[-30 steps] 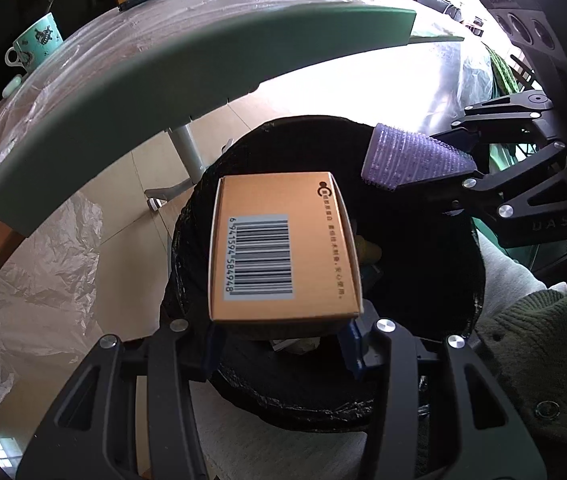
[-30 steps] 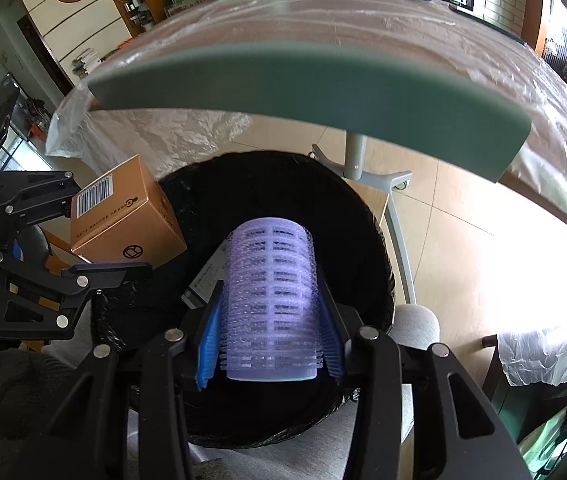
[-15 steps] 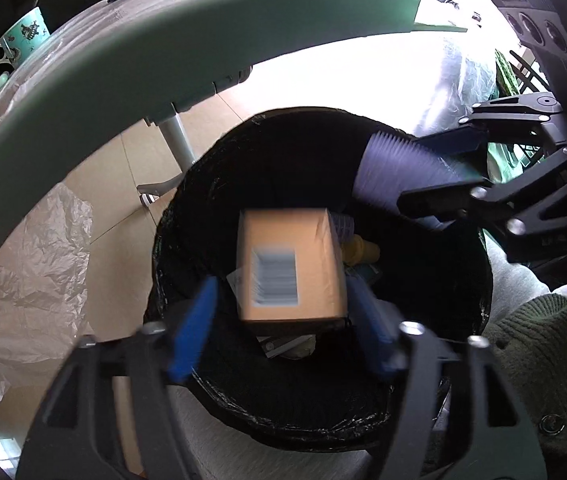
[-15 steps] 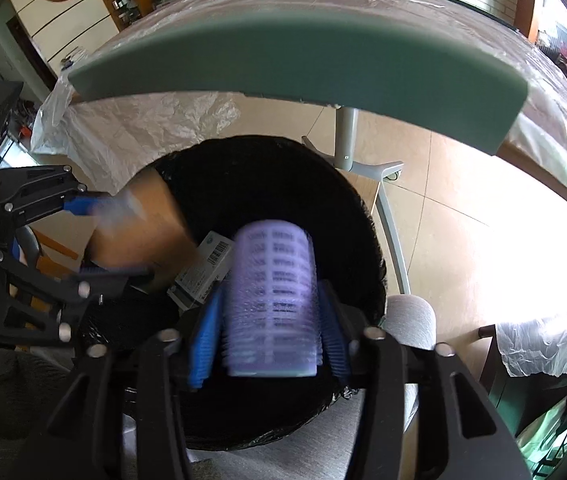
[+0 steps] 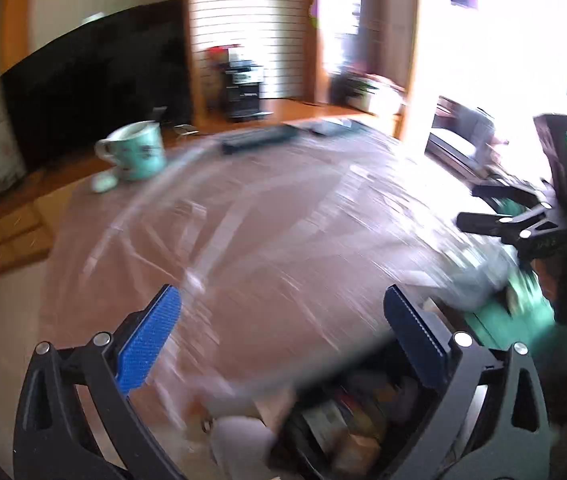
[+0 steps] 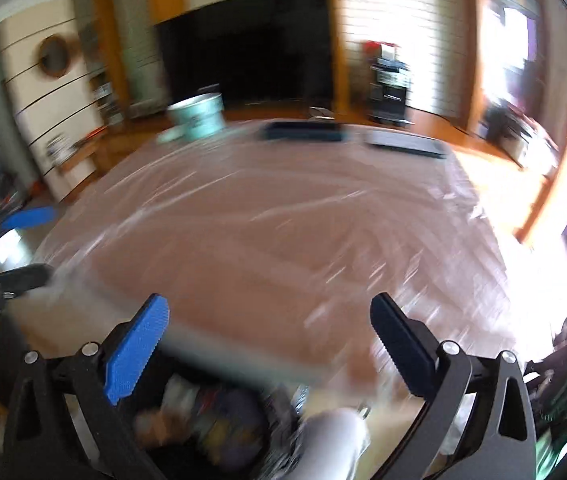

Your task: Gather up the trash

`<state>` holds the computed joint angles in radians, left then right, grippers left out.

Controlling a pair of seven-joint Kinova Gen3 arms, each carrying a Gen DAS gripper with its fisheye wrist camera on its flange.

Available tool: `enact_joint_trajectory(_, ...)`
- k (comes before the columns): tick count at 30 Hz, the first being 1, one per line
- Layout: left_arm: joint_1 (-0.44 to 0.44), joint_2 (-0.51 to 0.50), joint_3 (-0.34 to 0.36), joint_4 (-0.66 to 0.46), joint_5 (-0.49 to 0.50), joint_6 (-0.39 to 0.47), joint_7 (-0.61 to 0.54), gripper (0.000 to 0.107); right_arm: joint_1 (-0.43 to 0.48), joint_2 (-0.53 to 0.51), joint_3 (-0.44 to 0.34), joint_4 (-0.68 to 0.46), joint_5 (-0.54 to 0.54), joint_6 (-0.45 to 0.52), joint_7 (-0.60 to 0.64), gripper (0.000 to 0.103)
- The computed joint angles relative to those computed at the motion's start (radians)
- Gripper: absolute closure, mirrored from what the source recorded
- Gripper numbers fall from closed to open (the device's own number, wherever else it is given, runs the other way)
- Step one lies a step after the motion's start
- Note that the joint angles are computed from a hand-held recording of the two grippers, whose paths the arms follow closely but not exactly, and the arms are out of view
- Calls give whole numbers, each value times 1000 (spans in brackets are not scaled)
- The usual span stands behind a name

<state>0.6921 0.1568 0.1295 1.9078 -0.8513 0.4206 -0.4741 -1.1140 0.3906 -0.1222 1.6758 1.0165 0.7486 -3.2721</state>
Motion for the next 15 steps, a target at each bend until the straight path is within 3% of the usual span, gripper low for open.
enact_joint_trajectory(3,-84,118,-13,-139,100,48,-80,6,139,80,-4,-108,-89,15,109,4)
enact_joint_trajectory(7,-136,274,-52,-324,220,143,-184,6,324,217,-132,-293,-166,131,272,4)
enact_joint_trajectory(9,-152,327,-70,-396,284,180,-224,6,375,262,-153,-365,-211,173,353,4)
enact_joint_trajectory(15,-167,419,-122,-499,398,217,-303,6,317,310,23,-421,-337,146,458,4)
